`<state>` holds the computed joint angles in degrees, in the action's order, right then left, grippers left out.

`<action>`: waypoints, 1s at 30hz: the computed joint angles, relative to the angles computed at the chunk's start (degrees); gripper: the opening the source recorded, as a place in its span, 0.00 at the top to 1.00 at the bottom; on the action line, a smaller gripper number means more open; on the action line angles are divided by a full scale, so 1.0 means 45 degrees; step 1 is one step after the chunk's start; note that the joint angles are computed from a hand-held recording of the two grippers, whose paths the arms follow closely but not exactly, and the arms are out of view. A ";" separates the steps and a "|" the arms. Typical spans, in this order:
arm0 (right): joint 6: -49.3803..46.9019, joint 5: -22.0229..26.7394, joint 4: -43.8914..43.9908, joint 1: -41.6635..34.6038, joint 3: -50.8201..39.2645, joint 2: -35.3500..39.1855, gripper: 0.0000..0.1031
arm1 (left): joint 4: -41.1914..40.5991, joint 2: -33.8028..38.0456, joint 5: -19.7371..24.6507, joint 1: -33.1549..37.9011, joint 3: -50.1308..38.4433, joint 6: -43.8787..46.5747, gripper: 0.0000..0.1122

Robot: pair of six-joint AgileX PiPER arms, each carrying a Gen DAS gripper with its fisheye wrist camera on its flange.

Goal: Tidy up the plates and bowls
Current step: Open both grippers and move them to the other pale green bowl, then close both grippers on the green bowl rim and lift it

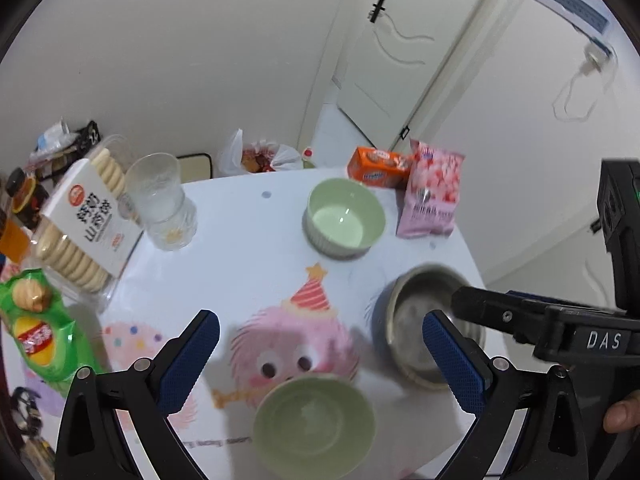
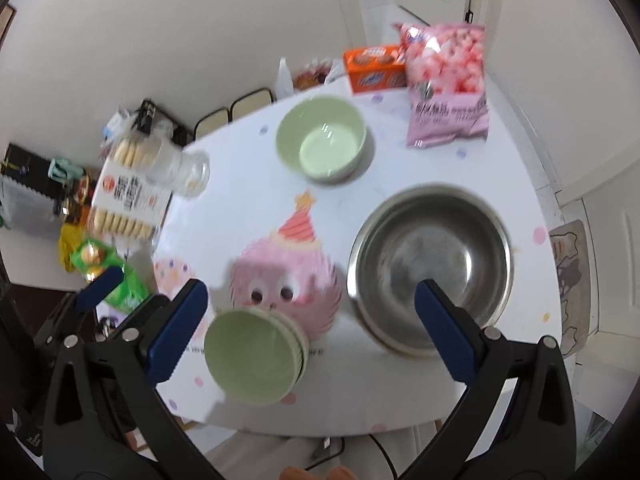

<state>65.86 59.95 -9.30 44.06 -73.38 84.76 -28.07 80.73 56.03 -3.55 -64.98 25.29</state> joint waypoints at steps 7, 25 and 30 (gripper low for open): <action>-0.2569 -0.0932 0.1851 -0.3124 -0.0084 0.0400 0.00 | 0.3234 0.2915 -0.0596 -0.1950 -0.2747 -0.4077 0.08; -0.7484 -0.0832 0.7451 -0.7382 -0.3436 0.6467 0.00 | 0.4131 1.0941 0.2357 -0.3297 -1.0480 -0.4772 0.08; -0.7587 -0.0773 0.7557 -0.7414 -0.3826 0.7092 0.04 | 0.4470 1.1776 0.2785 -0.3459 -1.1508 -0.4801 0.08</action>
<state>31.72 56.47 24.71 10.69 -90.60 116.67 -7.95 133.72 68.56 -19.12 -116.77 3.69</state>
